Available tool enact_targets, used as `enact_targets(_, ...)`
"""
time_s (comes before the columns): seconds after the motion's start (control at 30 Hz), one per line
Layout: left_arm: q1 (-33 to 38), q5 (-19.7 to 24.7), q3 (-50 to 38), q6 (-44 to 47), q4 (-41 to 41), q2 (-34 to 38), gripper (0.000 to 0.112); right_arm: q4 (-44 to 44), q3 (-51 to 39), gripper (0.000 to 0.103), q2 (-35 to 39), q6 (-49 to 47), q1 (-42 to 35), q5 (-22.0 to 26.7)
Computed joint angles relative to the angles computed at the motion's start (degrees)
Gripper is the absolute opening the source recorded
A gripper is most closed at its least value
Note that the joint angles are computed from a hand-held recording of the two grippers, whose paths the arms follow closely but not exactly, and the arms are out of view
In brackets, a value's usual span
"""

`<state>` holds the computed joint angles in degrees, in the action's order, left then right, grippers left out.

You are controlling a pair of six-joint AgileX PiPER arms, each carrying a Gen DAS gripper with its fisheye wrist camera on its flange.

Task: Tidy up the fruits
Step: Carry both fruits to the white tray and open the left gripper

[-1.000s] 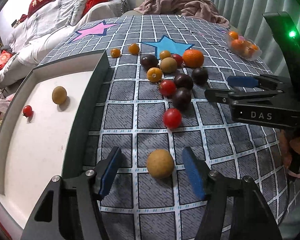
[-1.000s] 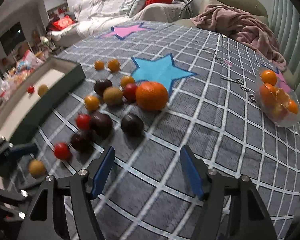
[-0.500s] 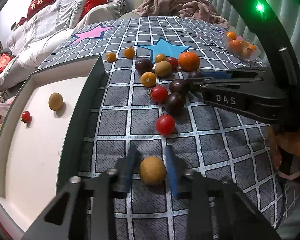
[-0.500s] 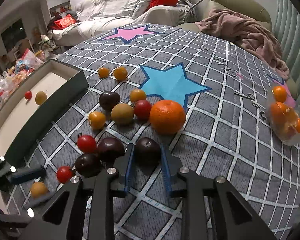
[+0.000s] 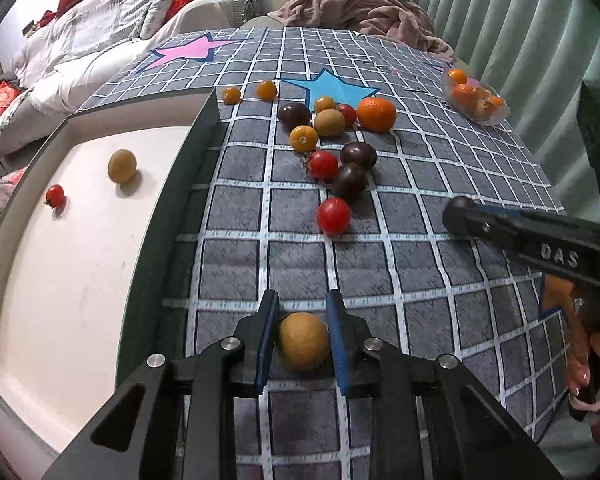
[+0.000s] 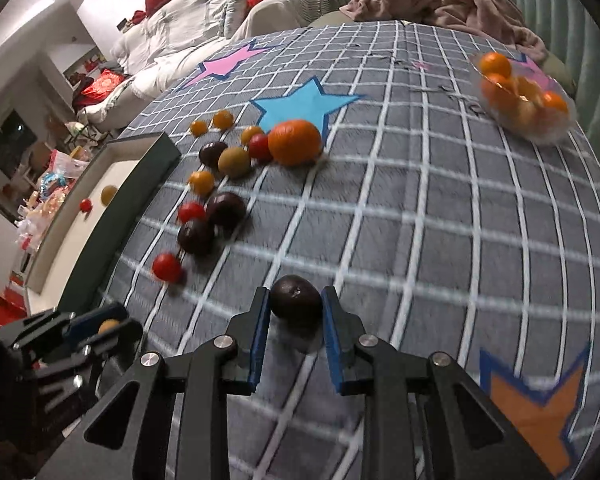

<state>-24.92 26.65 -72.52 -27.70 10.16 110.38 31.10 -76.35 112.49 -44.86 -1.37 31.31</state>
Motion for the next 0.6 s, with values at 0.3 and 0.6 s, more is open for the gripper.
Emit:
enact_targets(0.3,-0.6,-3.0,6.2,-3.6,2.8,-3.8,0.026,3.5,10.0,0.028,-6.0,-3.9,-0.1,-3.3)
enact_targets(0.6,-0.6,-5.7,10.5,-4.8,3.0,-6.7,0.026,3.8,15.0,0.028,-11.6,-4.1,1.0,-4.3)
